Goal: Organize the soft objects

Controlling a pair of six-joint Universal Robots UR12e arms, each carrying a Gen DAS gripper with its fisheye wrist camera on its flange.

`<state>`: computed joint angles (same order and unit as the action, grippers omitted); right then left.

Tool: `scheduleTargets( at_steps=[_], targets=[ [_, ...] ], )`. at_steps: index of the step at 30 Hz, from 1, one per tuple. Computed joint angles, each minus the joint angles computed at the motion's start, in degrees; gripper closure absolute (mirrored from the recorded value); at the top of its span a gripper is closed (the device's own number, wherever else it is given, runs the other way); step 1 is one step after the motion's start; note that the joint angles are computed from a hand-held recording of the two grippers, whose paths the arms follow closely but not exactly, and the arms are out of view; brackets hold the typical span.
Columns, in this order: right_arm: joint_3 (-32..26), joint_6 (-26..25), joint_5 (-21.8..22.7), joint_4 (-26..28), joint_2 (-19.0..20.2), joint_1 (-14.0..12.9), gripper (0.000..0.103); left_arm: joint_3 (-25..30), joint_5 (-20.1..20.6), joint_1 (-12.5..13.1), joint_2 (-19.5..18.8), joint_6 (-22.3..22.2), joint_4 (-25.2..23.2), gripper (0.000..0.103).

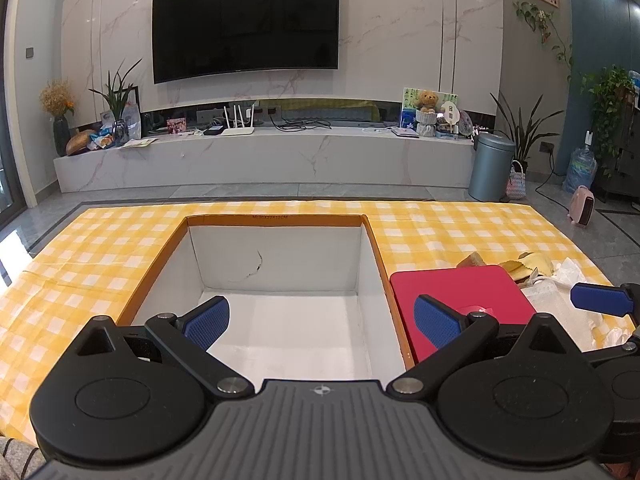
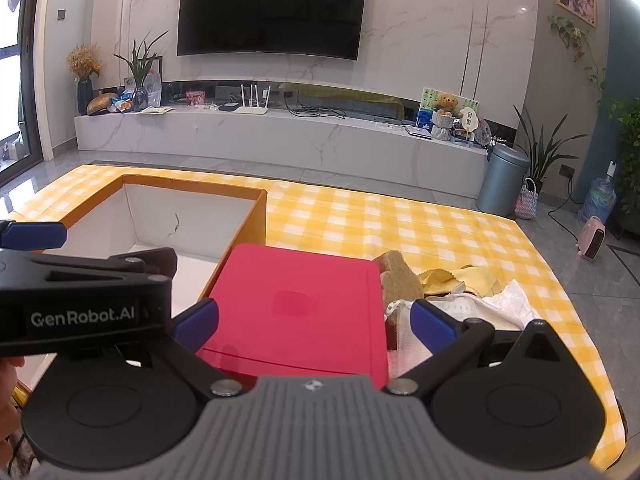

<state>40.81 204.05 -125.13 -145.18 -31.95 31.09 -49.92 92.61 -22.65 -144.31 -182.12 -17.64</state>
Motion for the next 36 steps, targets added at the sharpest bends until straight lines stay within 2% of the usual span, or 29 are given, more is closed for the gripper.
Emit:
scheduleTargets(
  at_steps=[20,24,27,31,36],
  targets=[
    [0.61,-0.61,0.18,-1.81,-0.27,-0.02,0.003,-0.79,1.13,-0.17,0.6,1.98,1.67,0.0],
    [1.81,-0.39,-1.32,-3.14,-0.91,0.08,0.003,-1.05,-0.84,0.03,1.25,2.17,1.15,0.0],
    [4.38,1.23,-2.23,-3.32,-2.75,-0.08,0.003,-1.23,-2.23,0.03,1.83,1.95,0.57,0.0],
    [9.77,3.91,-4.77,-4.45,-6.3,-0.42,0.003,-2.02,-6.79,0.35,2.86,1.37,0.43,0.0],
    [17.22,9.63,-9.55,-4.89,-10.73,-1.26,0.003,-1.98,-8.54,-0.35,3.1,4.33,0.15,0.0]
  ],
)
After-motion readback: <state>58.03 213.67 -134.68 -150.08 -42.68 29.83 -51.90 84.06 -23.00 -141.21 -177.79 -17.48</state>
